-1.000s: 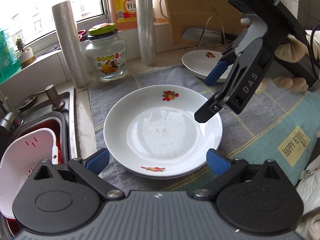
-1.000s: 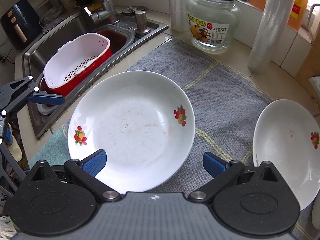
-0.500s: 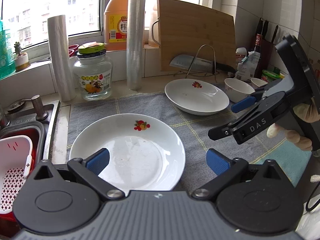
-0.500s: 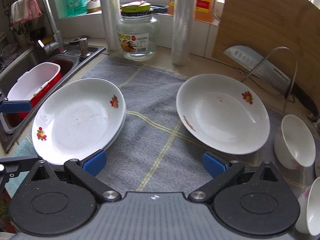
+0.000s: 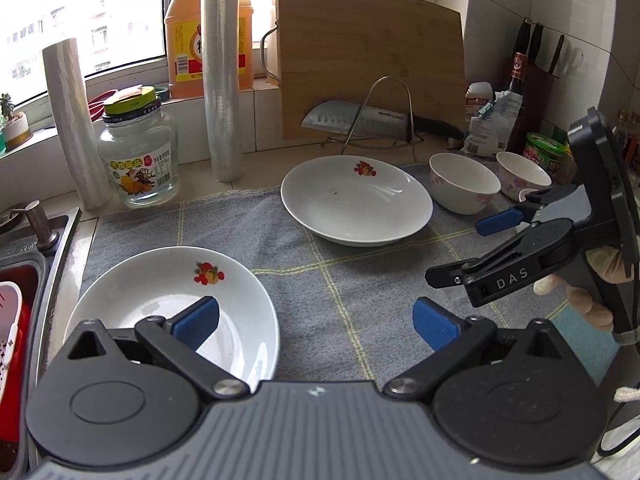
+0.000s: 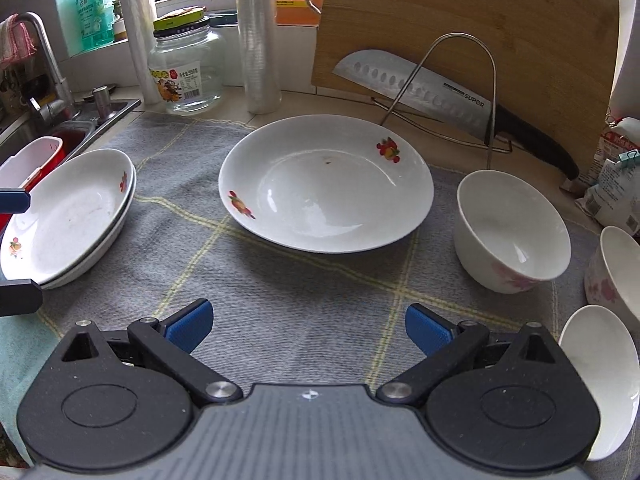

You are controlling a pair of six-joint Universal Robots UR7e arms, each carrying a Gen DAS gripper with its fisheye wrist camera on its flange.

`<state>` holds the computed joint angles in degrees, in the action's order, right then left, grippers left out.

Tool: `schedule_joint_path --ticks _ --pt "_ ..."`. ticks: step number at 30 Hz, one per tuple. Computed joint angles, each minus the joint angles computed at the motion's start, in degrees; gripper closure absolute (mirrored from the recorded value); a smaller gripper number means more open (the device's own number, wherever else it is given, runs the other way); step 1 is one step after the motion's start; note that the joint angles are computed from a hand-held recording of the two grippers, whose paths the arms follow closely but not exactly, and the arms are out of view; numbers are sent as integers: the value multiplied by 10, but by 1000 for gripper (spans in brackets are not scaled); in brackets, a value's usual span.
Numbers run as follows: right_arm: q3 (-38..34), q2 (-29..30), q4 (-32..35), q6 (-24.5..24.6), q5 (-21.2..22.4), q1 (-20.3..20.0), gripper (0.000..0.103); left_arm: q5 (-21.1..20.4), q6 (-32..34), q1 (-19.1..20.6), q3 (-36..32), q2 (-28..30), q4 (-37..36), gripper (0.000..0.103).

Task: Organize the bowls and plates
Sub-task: 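Move the left gripper toward the white fruit-decal plate on the mat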

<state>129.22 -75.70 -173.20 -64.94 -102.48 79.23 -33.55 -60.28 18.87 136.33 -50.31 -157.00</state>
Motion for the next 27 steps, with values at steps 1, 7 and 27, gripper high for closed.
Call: schedule_joint_path --ticks 1,7,27 --pt "-5 3 1 -9 7 -5 0 0 -5 3 -11 6 5 1" --pt "-34 25 19 -43 31 -24 0 7 -41 7 -70 33 81 1" --pt "-58 77 4 -87 54 -37 0 -10 68 52 -138 52 60 1"
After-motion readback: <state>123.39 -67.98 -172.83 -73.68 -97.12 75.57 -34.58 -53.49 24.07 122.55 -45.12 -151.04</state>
